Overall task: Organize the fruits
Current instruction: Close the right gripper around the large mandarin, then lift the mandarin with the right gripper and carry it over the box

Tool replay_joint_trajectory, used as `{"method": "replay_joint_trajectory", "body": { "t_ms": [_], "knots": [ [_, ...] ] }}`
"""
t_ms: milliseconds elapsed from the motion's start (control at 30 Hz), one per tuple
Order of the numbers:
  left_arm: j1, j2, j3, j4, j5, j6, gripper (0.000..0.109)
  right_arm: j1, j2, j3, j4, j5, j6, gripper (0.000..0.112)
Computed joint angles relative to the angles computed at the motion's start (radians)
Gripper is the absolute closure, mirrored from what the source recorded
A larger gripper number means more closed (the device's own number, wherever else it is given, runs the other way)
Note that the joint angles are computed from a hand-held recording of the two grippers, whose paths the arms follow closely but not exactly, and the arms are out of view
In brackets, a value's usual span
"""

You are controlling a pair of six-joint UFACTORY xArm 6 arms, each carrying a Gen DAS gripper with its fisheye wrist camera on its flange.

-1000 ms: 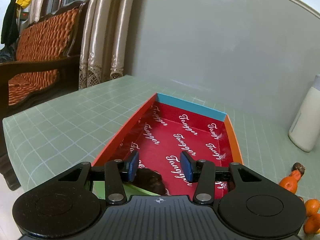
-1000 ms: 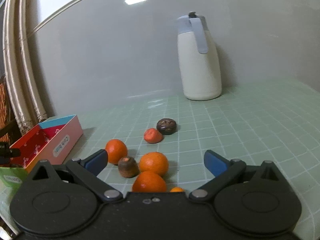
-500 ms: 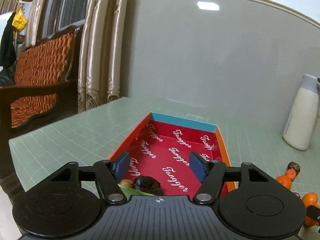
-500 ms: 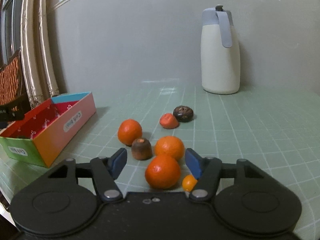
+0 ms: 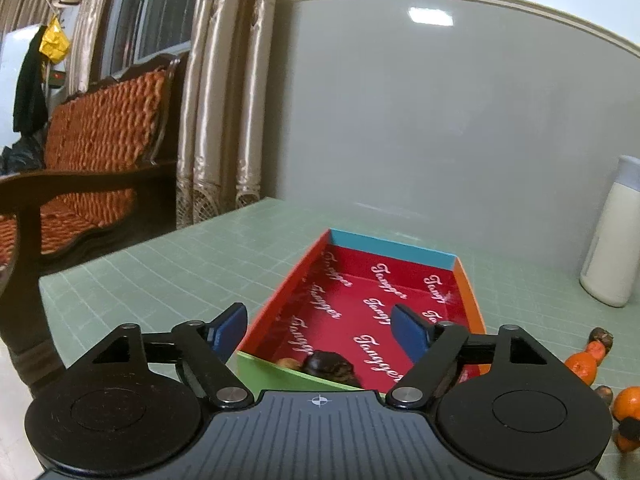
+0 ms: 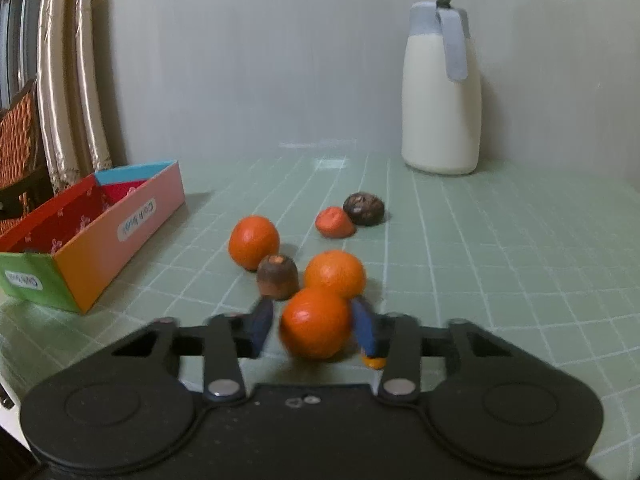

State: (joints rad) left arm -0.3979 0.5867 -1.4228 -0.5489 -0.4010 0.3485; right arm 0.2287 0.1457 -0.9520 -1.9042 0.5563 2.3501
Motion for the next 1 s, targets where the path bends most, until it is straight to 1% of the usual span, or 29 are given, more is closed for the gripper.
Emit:
{"method": "replay_joint_trajectory", "body": {
  "t_ms": [100,200,267,367,433,600,767,1000],
  "knots": [
    [0.007,-0.006,0.014,-0.019,-0.02,0.023,0.027,-0.007,0.007,-0.01,-0.03,-0.031,0.034,0.076],
    [0.022,-0.014,0.028,-0.032,-0.037,0.029,0.026,-0.002,0.015,-0.022,-0.065,-0.036,0.072,0.076],
    [0.035,-0.021,0.038,-0.052,-0.044,0.036,0.025,-0.002,0.017,-0.031,-0.115,-0.045,0.128,0.076],
    [0.054,-0.026,0.04,-0.103,-0.049,0.066,0.025,-0.003,0.021,-0.053,-0.233,-0.075,0.25,0.076],
    [0.07,-0.031,0.044,-0.138,-0.054,0.084,0.025,0.002,0.029,-0.074,-0.309,-0.075,0.318,0.076],
    [0.108,-0.032,0.046,-0.235,-0.064,0.146,0.025,0.012,0.081,-0.166,-0.475,-0.1,0.474,0.076],
    [0.136,-0.021,0.029,-0.334,-0.059,0.213,0.025,0.034,0.15,-0.273,-0.593,-0.137,0.581,0.076],
    [0.17,-0.009,0.01,-0.405,-0.043,0.265,0.024,0.056,0.238,-0.421,-0.689,-0.207,0.639,0.076]
  ]
}}
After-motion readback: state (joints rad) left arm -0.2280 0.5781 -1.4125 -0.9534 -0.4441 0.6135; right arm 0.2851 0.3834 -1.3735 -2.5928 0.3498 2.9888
